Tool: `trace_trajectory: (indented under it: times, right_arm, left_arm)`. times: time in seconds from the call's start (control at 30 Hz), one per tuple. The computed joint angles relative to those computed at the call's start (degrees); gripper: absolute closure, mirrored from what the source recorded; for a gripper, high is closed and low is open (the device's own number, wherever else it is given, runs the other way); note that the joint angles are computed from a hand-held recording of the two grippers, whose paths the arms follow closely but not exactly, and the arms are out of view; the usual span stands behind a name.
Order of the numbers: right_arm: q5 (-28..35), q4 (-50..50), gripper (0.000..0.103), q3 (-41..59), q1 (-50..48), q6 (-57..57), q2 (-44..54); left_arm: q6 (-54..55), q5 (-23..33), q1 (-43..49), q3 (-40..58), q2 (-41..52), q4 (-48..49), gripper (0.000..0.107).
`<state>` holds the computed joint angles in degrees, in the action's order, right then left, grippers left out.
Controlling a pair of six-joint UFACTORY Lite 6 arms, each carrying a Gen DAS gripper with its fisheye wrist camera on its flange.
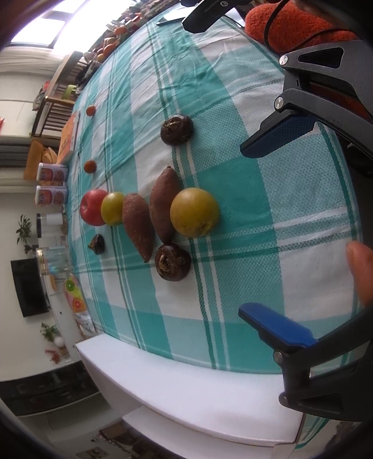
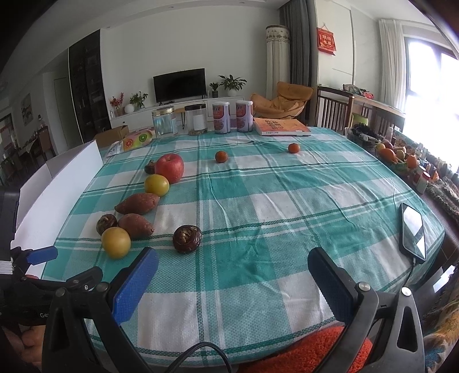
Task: Organize fruits
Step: 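Move both tools toward the fruits on the checkered tablecloth, then grasp the yellow round fruit with the left tool while the right tool grasps a dark water chestnut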
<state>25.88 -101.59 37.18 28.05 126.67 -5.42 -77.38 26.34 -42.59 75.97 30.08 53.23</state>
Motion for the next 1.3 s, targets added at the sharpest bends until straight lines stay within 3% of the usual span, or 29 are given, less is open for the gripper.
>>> trace_trajectory:
  times: [0.23, 0.47, 0.7, 1.07, 1.2, 1.3]
  right_arm:
    - [-0.9, -0.5, 0.0, 0.4, -0.7, 0.1, 0.9]
    - [-0.8, -0.1, 0.0, 0.6, -0.4, 0.1, 1.3]
    - [-2.4, -0.1, 0.0, 1.4, -1.4, 0.1, 1.8]
    - [-4.9, -4.3, 0.0, 0.0, -3.7, 4.5, 1.2]
    - [-6.0, -7.8, 0.0, -1.3, -5.0, 8.1, 0.3]
    - [-6.3, -8.7, 0.0, -1.4, -5.2, 8.9, 0.4]
  left_arm:
    - [0.2, -0.7, 0.3, 0.4, 2.6, -0.8, 0.005]
    - [10.8, -1.7, 3.8, 5.5, 9.7, -10.4, 0.005]
    - [9.4, -5.0, 4.9, 2.8, 8.2, -10.3, 0.004]
    - [5.0, -7.3, 5.2, 1.5, 7.9, -5.3, 0.004]
    - [-3.9, -9.7, 5.2, -1.5, 6.6, 5.2, 0.004]
    - [-1.8, -10.0, 5.5, -1.2, 6.7, 4.1, 0.004]
